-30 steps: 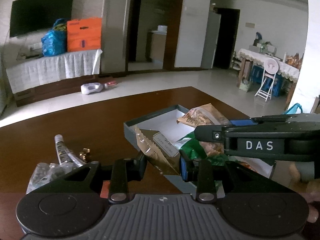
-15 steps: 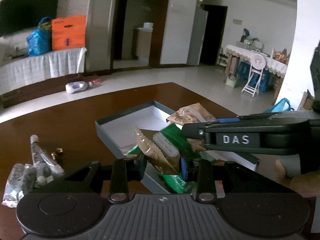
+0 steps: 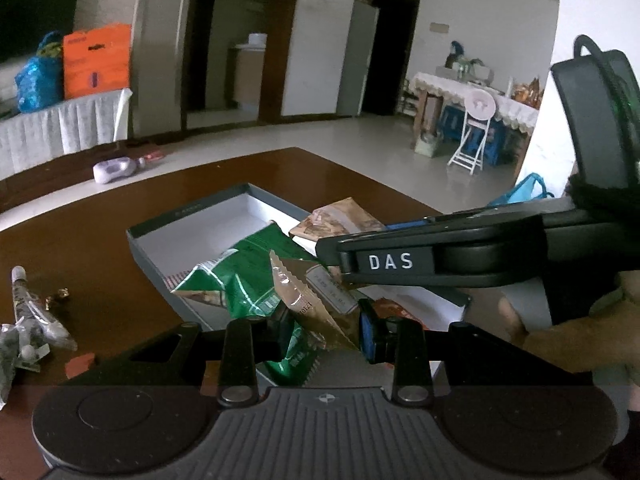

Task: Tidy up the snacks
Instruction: 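Carry the peanut bag and cream packet over the box with both grippers, then open both grippers to drop the peanut bag and cream packet into the box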

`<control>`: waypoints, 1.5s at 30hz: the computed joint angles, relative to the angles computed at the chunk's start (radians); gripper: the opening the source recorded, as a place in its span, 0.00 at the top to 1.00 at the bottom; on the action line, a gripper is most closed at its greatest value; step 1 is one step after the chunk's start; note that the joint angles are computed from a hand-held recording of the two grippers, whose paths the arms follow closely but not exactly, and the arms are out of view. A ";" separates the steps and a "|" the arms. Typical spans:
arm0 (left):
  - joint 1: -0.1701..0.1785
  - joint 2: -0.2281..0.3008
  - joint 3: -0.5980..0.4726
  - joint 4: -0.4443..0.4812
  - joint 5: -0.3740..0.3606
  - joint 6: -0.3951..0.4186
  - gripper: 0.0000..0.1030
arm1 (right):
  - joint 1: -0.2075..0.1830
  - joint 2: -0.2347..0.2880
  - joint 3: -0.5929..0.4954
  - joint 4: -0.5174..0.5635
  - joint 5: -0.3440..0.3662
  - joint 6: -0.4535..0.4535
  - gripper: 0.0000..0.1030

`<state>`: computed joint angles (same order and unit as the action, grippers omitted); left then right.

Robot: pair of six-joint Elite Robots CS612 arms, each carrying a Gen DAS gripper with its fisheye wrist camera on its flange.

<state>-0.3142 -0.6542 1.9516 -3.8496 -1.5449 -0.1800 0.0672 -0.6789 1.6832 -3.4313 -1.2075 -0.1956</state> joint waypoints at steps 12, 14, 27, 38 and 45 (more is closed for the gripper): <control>-0.007 0.000 -0.011 0.035 -0.003 0.018 0.66 | -0.002 0.004 -0.003 0.025 -0.010 -0.013 0.54; -0.009 0.002 -0.012 0.038 -0.003 0.019 0.66 | -0.001 0.005 -0.004 0.037 -0.016 -0.017 0.54; -0.011 0.005 -0.019 0.061 -0.017 0.018 0.66 | 0.004 0.013 -0.021 0.074 -0.039 -0.019 0.54; -0.017 0.010 -0.019 0.070 -0.008 0.025 0.49 | 0.010 0.018 -0.029 0.062 -0.033 -0.006 0.38; -0.019 0.007 -0.008 0.051 0.004 0.030 0.45 | 0.010 0.021 -0.026 0.010 -0.024 0.023 0.38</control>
<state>-0.3328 -0.6477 1.9434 -3.7989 -1.5409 -0.1502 0.0776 -0.6579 1.6568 -3.4210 -1.2315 -0.1725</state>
